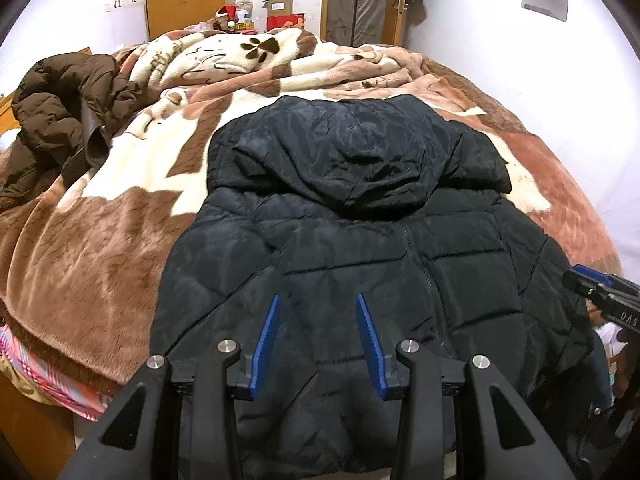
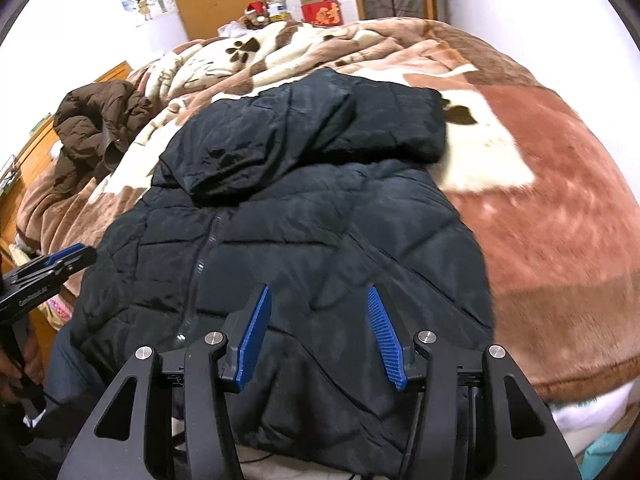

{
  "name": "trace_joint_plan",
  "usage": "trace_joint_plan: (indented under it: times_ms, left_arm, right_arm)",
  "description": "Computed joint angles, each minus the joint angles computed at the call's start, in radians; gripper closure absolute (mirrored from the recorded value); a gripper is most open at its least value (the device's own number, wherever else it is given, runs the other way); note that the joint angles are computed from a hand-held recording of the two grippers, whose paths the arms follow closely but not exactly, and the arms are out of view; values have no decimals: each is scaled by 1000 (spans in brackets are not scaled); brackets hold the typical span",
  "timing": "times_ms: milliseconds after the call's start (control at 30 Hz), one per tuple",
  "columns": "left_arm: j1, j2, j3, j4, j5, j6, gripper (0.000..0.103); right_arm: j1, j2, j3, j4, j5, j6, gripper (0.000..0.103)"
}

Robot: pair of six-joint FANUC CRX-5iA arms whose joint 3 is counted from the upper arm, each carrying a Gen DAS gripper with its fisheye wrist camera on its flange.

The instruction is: Fold large clothes

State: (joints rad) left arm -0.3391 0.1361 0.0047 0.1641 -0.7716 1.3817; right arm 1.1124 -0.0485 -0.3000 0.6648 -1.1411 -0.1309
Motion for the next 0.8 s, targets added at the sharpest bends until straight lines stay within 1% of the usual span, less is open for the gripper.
trace_joint_plan:
  times_ms: [167,333,433,567,700,800]
  left_arm:
    - [13,-18,-28,-28,2,21,57]
    - [30,-14,-24,-81,3,57,50]
    - [50,-6,-20,-114,12,88,46]
    - [89,16,-11,-139,8,121,43]
    - [119,47,-7,-142,-18,134,41]
    - [136,59,-24,-108,-15,119,37]
  right_arm:
    - [18,-29,-38,-6,-33,-48,52]
    - [17,-56,-72,-22,-57,-87,52]
    - [14,-72,-92,-27,-72,-113,51]
    - [-2,-94,-121,-44,-65,-135,51]
    - [-18,-103,-137,-72,-37,-135,50]
    - [-17,-101,-140,-74,-38,-127,50]
